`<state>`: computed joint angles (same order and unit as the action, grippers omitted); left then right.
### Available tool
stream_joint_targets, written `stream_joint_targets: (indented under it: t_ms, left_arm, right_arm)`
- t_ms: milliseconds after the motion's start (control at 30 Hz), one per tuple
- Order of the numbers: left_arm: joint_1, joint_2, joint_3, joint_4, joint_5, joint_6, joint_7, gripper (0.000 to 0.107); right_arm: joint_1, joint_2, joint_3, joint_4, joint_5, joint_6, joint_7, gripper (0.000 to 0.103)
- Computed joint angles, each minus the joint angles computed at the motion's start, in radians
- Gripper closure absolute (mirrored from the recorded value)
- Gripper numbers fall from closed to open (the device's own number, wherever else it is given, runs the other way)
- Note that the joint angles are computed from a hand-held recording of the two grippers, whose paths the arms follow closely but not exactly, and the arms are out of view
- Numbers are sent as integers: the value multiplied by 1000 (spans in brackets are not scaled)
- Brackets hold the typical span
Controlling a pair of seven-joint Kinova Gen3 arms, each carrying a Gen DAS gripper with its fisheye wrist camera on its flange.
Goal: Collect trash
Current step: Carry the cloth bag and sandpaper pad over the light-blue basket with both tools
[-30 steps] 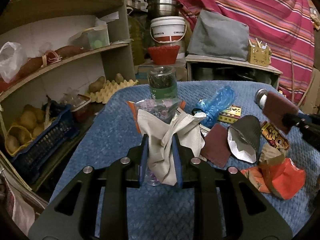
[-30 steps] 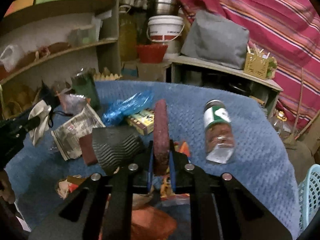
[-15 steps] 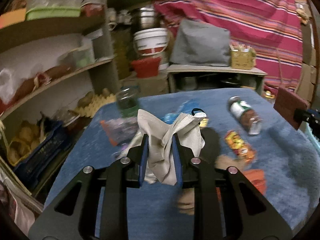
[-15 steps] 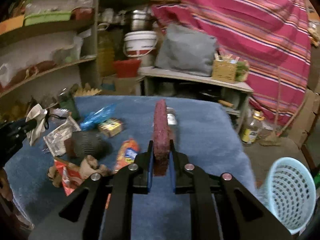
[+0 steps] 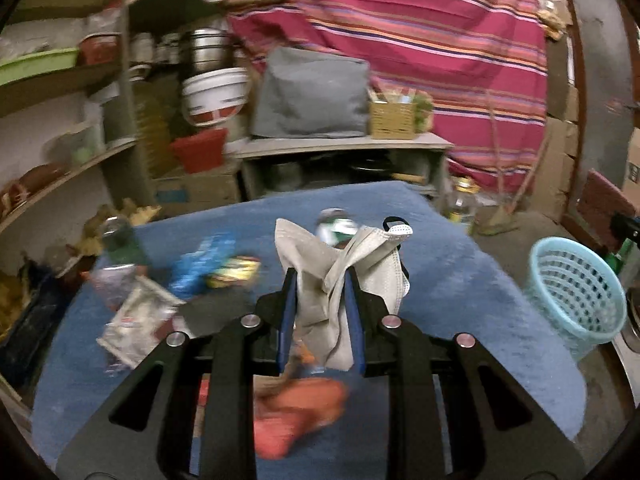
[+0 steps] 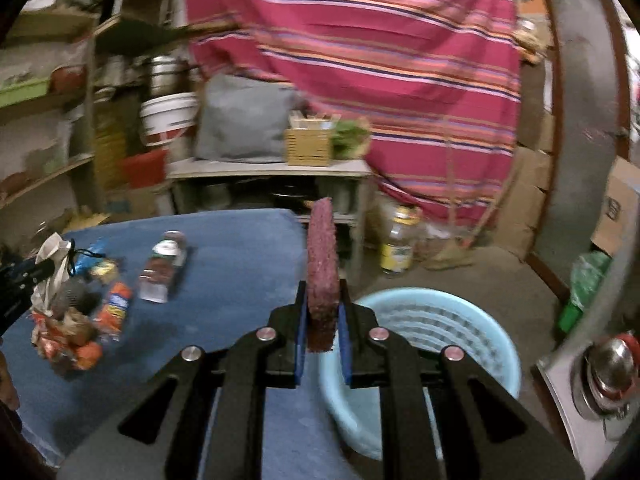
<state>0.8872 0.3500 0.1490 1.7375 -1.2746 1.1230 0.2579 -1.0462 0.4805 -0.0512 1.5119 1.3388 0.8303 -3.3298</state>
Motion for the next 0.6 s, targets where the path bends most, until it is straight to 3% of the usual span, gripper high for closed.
stream_joint_targets:
  t_ms: [233,600]
  left_arm:
    - [60,172,-31,-234,7,-43,-118,86]
    - [82,403,-69,-595,121,-211,-377,85]
  right_arm:
    - [92,-84,-2,184,27,-8,-130,89]
    - [231,-82,-38,260,105,-101,-266,89]
